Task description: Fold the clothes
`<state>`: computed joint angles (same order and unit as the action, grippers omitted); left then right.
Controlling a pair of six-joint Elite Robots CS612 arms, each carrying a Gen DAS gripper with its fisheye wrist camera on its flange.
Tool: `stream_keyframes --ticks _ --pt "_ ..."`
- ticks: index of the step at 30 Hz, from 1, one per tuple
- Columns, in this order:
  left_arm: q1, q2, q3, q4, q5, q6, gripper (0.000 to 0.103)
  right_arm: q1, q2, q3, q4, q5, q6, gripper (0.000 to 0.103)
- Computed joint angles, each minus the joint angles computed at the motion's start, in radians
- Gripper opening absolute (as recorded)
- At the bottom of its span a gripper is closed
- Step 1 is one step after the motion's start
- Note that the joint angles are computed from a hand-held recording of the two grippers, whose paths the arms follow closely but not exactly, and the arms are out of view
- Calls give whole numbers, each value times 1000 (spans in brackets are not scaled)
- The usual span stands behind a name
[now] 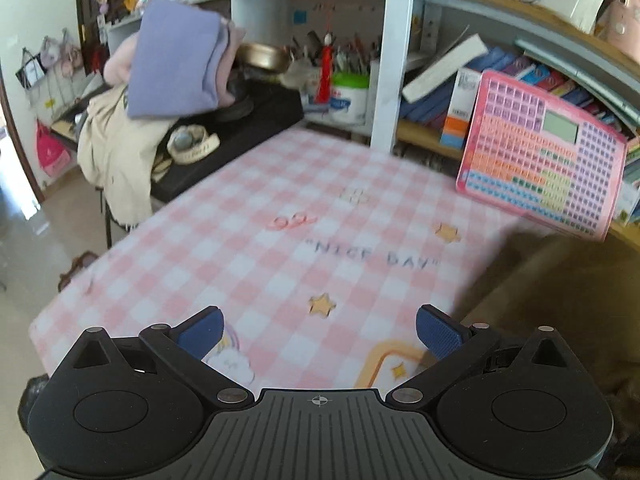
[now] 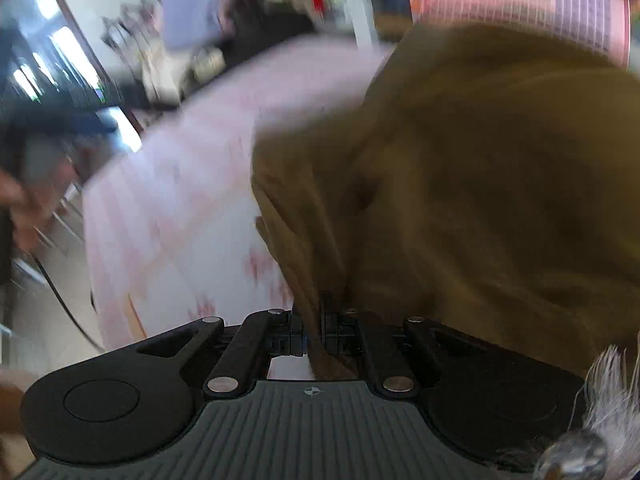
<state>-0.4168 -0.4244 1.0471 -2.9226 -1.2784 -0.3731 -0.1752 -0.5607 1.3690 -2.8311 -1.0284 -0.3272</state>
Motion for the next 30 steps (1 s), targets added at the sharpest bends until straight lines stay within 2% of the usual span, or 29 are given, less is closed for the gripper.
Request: stream_keyframes --ticks 3,7,11,14,17,20,22,24,26,30 --pt "0 4 -5 26 -37 22 103 -4 -2 36 -34 35 94 7" --pt "-3 13 -20 29 -87 57 103 -13 5 46 -77 38 189 9" --pt "-4 28 -43 27 -135 88 103 -15 -10 80 -130 24 229 32" --pt "3 40 -62 37 -205 103 102 -25 -26 122 -212 -4 303 41" --pt "10 52 -81 56 -267 113 98 -46 -34 155 -299 -42 434 43" --pt "14 66 -100 63 -305 112 86 -63 -45 198 -394 -115 566 43" --pt "17 80 -121 62 -331 115 72 -66 -51 223 -447 -220 652 43" --pt "19 98 -148 59 -359 129 64 -66 -57 242 -477 -322 718 43" --pt "21 126 -195 54 -393 171 62 -64 -64 259 -488 -422 769 43" --pt "21 208 -351 92 -447 272 61 -62 -72 280 -469 -539 834 43"
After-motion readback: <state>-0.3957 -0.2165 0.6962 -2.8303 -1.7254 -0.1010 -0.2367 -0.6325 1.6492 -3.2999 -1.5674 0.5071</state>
